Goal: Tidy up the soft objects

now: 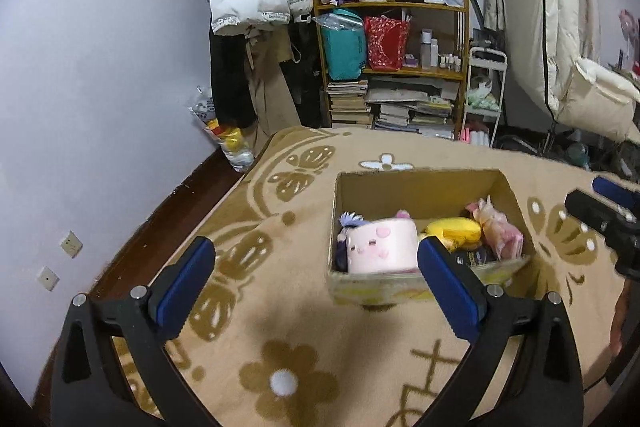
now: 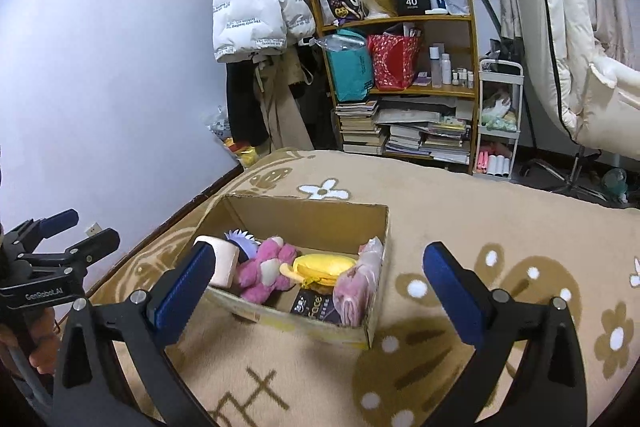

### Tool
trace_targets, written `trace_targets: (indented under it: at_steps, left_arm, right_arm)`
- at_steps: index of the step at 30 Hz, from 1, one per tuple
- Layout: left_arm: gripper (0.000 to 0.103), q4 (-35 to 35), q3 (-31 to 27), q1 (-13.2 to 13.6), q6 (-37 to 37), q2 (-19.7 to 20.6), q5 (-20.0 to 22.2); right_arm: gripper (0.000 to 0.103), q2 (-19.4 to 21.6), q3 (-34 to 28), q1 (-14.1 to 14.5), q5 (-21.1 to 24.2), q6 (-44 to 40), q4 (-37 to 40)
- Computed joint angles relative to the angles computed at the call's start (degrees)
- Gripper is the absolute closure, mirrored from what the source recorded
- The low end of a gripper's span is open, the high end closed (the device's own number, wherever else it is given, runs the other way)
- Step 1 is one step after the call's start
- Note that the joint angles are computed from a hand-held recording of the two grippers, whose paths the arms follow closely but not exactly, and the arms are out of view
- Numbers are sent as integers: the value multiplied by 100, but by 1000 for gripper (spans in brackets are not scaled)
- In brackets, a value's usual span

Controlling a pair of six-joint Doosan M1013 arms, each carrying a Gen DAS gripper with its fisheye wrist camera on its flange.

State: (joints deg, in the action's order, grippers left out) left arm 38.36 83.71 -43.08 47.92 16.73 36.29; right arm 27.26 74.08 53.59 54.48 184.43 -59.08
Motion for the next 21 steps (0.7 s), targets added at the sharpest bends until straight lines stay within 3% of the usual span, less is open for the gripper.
trace_targets:
  at_steps: [5,21]
  left_arm:
    - [2,503,294,-133,-442,-227,83]
    - [2,2222,1209,-434,-2124,-800,-260]
  right_arm:
    - [0,-72,86,154,235,152,-252]
    - [0,-301,625,562,540,1079,-1124]
